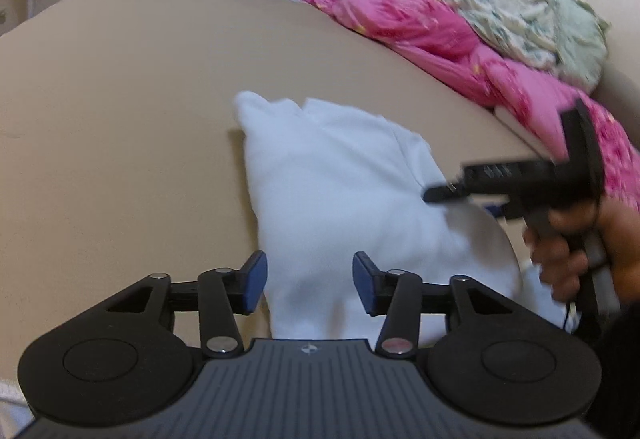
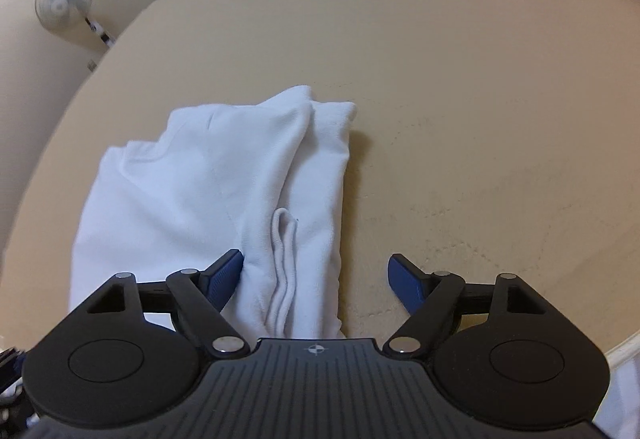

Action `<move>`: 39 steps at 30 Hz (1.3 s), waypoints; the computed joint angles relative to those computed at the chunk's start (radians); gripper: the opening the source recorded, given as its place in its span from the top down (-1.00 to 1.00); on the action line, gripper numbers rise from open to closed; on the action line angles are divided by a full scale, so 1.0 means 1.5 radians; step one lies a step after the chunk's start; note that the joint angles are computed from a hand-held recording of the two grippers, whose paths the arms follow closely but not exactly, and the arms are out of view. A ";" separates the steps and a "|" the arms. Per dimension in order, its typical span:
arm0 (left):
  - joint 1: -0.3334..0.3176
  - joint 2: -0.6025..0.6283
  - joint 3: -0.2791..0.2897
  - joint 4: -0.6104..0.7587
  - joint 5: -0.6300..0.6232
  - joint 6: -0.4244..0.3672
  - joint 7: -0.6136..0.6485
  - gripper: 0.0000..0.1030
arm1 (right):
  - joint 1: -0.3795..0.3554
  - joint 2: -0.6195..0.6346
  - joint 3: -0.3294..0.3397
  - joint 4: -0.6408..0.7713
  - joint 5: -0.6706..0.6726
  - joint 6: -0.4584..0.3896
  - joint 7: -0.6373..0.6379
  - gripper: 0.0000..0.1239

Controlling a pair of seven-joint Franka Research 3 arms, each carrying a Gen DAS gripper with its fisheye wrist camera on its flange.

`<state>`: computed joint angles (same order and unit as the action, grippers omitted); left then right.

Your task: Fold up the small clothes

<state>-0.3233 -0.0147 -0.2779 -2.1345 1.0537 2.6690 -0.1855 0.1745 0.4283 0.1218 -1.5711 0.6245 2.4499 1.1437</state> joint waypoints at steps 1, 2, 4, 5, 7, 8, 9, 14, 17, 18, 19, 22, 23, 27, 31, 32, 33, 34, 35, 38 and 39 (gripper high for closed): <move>0.005 0.003 0.005 0.003 -0.007 0.007 0.002 -0.12 | -0.004 0.006 0.002 0.008 0.008 -0.007 0.001 -0.29; 0.010 0.008 0.011 0.007 -0.016 0.016 0.003 -0.14 | -0.005 0.008 0.003 0.009 0.013 -0.009 0.005 -0.29; 0.024 0.018 0.024 0.014 -0.022 0.041 -0.012 -0.17 | -0.004 -0.001 0.004 -0.004 0.017 -0.005 0.010 -0.30; 0.032 0.025 0.031 0.018 -0.025 0.059 -0.024 -0.17 | -0.004 -0.002 0.005 -0.005 0.020 -0.002 0.006 -0.28; 0.047 0.044 0.045 0.026 -0.051 0.099 -0.035 -0.18 | -0.014 -0.001 0.007 0.000 0.032 -0.010 -0.012 -0.22; 0.053 0.056 0.052 0.031 -0.067 0.127 -0.032 -0.18 | -0.016 -0.005 0.009 -0.001 0.037 -0.013 -0.016 -0.16; 0.060 0.072 0.057 0.036 -0.090 0.160 -0.020 -0.18 | -0.016 -0.002 0.011 0.003 0.043 -0.015 -0.020 -0.08; 0.048 0.123 0.089 0.066 -0.111 0.202 -0.015 -0.23 | -0.013 0.021 0.016 0.036 0.071 -0.026 0.005 0.27; 0.036 0.130 0.111 0.069 -0.107 0.215 -0.039 0.11 | -0.012 0.033 0.019 0.050 0.092 -0.024 0.045 0.40; 0.040 0.127 0.107 0.066 -0.121 0.220 -0.016 0.25 | -0.009 0.034 0.020 0.051 0.092 -0.019 0.051 0.43; 0.044 0.122 0.100 0.066 -0.141 0.216 0.020 0.31 | -0.006 0.032 0.020 0.048 0.090 -0.011 0.051 0.44; 0.053 0.097 0.079 0.071 -0.201 0.155 0.161 0.35 | 0.004 0.030 0.032 0.043 0.094 0.023 0.029 0.48; 0.053 0.081 0.081 0.067 -0.199 0.138 0.178 0.36 | 0.005 0.034 0.040 0.048 0.103 0.026 0.019 0.49; 0.073 0.008 0.081 0.036 -0.169 0.095 0.185 0.36 | 0.005 0.052 0.082 0.077 0.175 0.041 -0.039 0.51; 0.120 -0.081 0.070 -0.016 -0.143 0.087 0.190 0.28 | 0.006 0.062 0.128 0.104 0.280 0.064 -0.132 0.51; 0.132 -0.096 0.067 -0.025 -0.145 0.089 0.188 0.23 | 0.009 0.060 0.137 0.108 0.303 0.074 -0.167 0.50; 0.145 -0.112 0.064 -0.035 -0.149 0.089 0.177 0.13 | 0.011 0.058 0.144 0.110 0.325 0.082 -0.202 0.49; 0.158 -0.124 0.058 -0.044 -0.150 0.082 0.165 0.01 | 0.015 0.059 0.147 0.116 0.341 0.086 -0.226 0.47; 0.167 -0.134 0.054 -0.050 -0.156 0.069 0.165 -0.03 | 0.025 0.064 0.140 0.127 0.337 0.084 -0.228 0.40; 0.176 -0.162 0.040 -0.063 -0.186 0.002 0.197 -0.03 | 0.100 0.090 0.055 0.168 0.165 0.073 -0.085 0.35; 0.175 -0.178 0.038 -0.077 -0.192 0.001 0.204 -0.03 | 0.141 0.092 0.007 0.169 0.070 0.093 -0.005 0.35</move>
